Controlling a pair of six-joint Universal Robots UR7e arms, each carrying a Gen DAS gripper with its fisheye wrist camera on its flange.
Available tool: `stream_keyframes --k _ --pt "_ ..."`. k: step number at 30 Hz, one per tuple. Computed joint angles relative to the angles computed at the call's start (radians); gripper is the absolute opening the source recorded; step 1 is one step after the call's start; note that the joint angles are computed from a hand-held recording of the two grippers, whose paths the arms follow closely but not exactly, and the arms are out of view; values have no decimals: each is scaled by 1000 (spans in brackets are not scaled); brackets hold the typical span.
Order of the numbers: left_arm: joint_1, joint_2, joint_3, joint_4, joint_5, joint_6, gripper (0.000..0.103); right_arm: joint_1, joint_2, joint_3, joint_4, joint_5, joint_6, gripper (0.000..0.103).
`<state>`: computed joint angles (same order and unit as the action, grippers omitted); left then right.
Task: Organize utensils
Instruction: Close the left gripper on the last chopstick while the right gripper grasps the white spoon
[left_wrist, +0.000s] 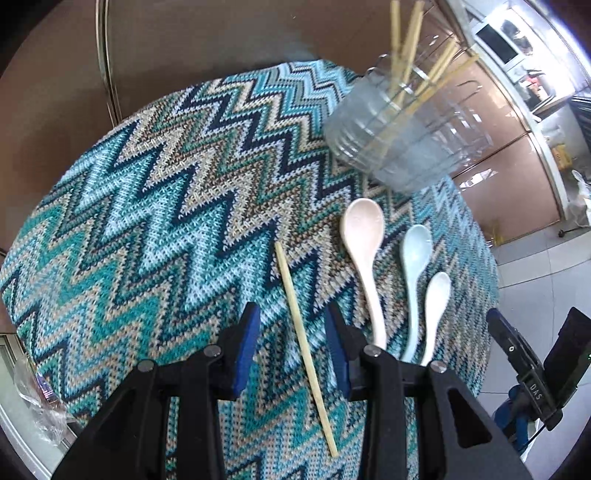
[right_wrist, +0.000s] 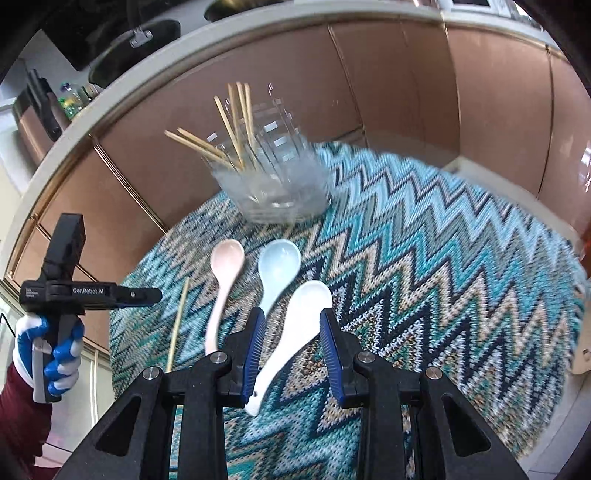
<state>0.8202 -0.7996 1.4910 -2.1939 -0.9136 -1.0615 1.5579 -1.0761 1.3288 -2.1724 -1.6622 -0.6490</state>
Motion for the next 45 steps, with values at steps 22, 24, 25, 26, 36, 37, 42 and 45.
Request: stream_keyframes --k 22,24,25,26,36,37,42,45 --pt "77 148 -209 101 -58 39 12 -24 248 -342 314 -25 -50 20" --pt "76 149 -209 105 -49 45 10 -25 258 -355 329 -23 -53 10" --pt "75 152 -208 101 -43 49 9 -27 257 -354 331 -18 -57 9" --pt "74 144 -196 94 -40 51 9 -27 256 -352 329 -17 -62 8" --pt "26 58 -15 -120 46 88 7 2 143 -168 127 -51 -108 6" --pt "16 47 5 -150 60 99 7 6 126 -148 106 -54 -113 5" --pt "-49 -10 97 -233 161 127 6 25 22 -26 -18 -68 -150 6" --pt "-92 -44 149 -280 205 126 6 36 -36 37 -74 -64 -156 6"
